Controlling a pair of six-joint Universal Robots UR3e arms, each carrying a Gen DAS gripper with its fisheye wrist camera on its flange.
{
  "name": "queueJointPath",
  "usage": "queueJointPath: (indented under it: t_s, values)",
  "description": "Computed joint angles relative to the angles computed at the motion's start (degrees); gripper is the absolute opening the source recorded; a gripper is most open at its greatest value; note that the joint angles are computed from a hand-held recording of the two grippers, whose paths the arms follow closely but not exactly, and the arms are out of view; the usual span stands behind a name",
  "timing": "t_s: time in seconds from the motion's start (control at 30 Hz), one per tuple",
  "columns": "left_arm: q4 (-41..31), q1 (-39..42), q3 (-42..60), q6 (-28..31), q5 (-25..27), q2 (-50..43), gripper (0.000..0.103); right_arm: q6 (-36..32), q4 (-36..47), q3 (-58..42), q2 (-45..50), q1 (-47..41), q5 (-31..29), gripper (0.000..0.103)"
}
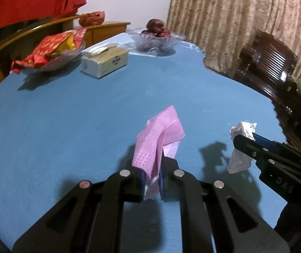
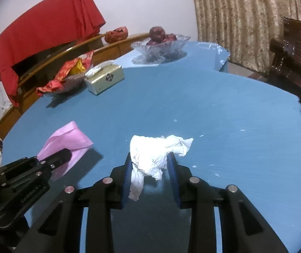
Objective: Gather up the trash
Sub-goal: 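Carry the pink mask and white tissue over the bin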
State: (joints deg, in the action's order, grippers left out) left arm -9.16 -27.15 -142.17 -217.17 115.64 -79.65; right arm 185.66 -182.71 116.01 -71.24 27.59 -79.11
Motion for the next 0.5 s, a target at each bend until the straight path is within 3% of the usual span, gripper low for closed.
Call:
queueJointPath:
  t_s: [0.5]
  values:
    - [-10.63,-17.62,18.06,-8.19,6.0,-8.88,0.009,-5.36,4.95,21.61,-29.95,-12.08,4.87,0.032]
